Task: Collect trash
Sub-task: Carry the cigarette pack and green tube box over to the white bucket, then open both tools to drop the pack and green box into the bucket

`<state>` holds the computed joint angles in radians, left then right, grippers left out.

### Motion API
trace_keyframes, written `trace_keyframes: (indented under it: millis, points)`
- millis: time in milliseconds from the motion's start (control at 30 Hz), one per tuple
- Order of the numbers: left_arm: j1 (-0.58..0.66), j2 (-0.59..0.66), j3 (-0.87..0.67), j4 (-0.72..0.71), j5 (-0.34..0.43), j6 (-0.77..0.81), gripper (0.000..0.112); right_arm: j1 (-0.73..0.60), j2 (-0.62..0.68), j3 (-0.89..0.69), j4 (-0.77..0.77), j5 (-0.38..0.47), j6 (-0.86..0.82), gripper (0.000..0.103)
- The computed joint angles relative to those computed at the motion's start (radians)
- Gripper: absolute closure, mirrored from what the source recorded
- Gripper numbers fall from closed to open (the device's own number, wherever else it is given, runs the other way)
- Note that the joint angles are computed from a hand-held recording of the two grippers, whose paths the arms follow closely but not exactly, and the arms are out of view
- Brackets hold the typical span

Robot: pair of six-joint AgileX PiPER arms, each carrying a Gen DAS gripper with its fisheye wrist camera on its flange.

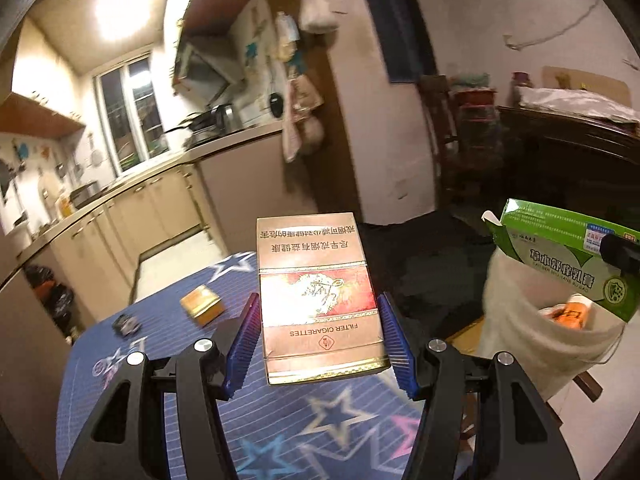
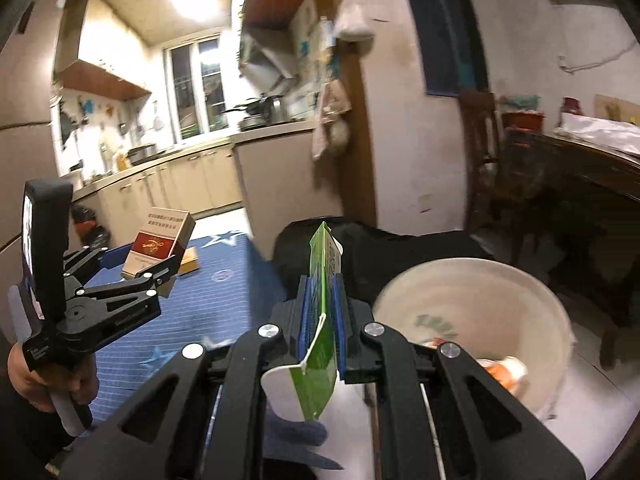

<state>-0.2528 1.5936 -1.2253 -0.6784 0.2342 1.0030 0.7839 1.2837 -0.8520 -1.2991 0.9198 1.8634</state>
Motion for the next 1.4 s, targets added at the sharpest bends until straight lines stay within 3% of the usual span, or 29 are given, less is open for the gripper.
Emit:
trace_keyframes:
  millis: [400, 533, 633, 867, 1033, 1100, 1200, 1400]
  points:
    - [-0.273, 0.099, -0.089, 0.283, -0.025, -0.295, 0.053, -0.088, -0.202, 0.173, 0.045, 0.116, -0.031, 0.094]
    - [-0.335, 0.148, -0.136, 0.270, -0.008, -0.274, 0.053, -0.126, -0.241, 0.218, 0.055, 0.124, -0.035, 0.094]
    - [-0.367, 0.193, -0.190, 0.211, 0.027, -0.220, 0.053, -0.191, -0.262, 0.247, 0.064, 0.090, -0.057, 0.094]
    - [-0.379, 0.322, -0.361, 0.028, 0.203, -0.066, 0.054, -0.393, -0.258, 0.296, 0.080, -0.071, -0.107, 0.094]
    - [-0.351, 0.435, -0.508, -0.125, 0.420, 0.056, 0.052, -0.507, -0.215, 0.314, 0.071, -0.201, -0.117, 0.085]
    - [-0.362, 0.446, -0.502, -0.126, 0.386, 0.077, 0.039, -0.549, -0.192, 0.314, 0.065, -0.244, -0.110, 0.074]
    - [-0.366, 0.435, -0.466, -0.139, 0.334, 0.115, 0.038, -0.559, -0.187, 0.323, 0.043, -0.257, -0.079, 0.074]
    - [-0.338, 0.430, -0.450, -0.158, 0.322, 0.126, 0.038, -0.547, -0.183, 0.323, 0.039, -0.255, -0.073, 0.074]
